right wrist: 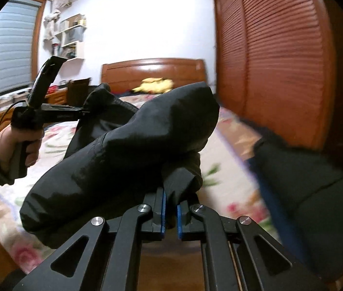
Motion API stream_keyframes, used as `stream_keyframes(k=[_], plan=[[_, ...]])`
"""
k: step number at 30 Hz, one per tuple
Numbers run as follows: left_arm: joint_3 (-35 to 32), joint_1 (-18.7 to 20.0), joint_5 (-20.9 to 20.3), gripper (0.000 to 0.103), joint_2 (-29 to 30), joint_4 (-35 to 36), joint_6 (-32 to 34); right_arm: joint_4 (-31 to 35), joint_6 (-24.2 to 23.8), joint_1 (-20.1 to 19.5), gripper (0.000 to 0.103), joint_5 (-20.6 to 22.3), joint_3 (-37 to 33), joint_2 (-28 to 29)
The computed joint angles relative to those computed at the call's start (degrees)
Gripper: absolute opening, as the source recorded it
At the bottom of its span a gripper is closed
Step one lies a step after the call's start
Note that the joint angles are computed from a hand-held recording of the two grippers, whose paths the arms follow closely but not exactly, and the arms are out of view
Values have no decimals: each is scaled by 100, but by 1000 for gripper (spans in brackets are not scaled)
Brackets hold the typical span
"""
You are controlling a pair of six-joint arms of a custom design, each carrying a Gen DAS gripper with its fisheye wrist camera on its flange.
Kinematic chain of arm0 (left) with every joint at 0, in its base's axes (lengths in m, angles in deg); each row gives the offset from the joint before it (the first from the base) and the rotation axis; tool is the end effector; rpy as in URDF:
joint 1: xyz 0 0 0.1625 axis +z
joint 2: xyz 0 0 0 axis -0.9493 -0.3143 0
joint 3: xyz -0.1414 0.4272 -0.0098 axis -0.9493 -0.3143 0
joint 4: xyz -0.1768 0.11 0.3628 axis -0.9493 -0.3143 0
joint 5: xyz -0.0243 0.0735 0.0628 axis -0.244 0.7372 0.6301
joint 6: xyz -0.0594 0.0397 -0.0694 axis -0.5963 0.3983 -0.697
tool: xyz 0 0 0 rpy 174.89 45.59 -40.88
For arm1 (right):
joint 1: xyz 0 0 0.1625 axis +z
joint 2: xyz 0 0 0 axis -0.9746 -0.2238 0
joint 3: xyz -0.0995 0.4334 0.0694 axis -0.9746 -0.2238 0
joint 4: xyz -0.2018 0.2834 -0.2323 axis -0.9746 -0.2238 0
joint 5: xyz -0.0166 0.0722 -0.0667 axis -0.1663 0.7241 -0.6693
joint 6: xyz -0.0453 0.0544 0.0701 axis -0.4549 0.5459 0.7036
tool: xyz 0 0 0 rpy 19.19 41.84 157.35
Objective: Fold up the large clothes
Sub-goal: 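Lift the jacket bundle with both grippers and carry it toward the clothes stack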
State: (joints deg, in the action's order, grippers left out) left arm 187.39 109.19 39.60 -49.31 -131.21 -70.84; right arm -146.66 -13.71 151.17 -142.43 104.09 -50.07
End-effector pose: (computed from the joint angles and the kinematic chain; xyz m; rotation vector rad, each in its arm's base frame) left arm -0.2843 -0.5006 0.1390 0.4967 2.0695 -1.1748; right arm 0.0580 -0.4003 0.1688 1.2217 -2.2494 1.1974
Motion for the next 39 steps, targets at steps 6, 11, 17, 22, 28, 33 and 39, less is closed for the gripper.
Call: stream_keyframes(k=[6,11,17,22,28,33,39], plan=[[-1657,6,-470,11,971,-323,1277,483,117,-9,6,-253,-415,-1072],[-2728,-87,-855,11,1677,-365,1708,770,323,-145,6,-522,-862,-1637],[-3724,-161,-1326,11,2371,-120,1801,733,207,-473,5,-584,-1007,-2129],[-4178,-29,-1568,11,2721,588,1273,957,580,-778,5,-665,-1219,-2138],[-4384,-3,-1310,12,3067,550,1454,1028,660,-1155,5,-736,-1164,-2046],[-4252,19,-1309,19,2969,855,1190,1266,1066,-1170,8,-924,-1180,-2167],[-3579,-22,-1294,77,2761,325,1446,959,1444,-871,29,-1402,-1089,-2135]])
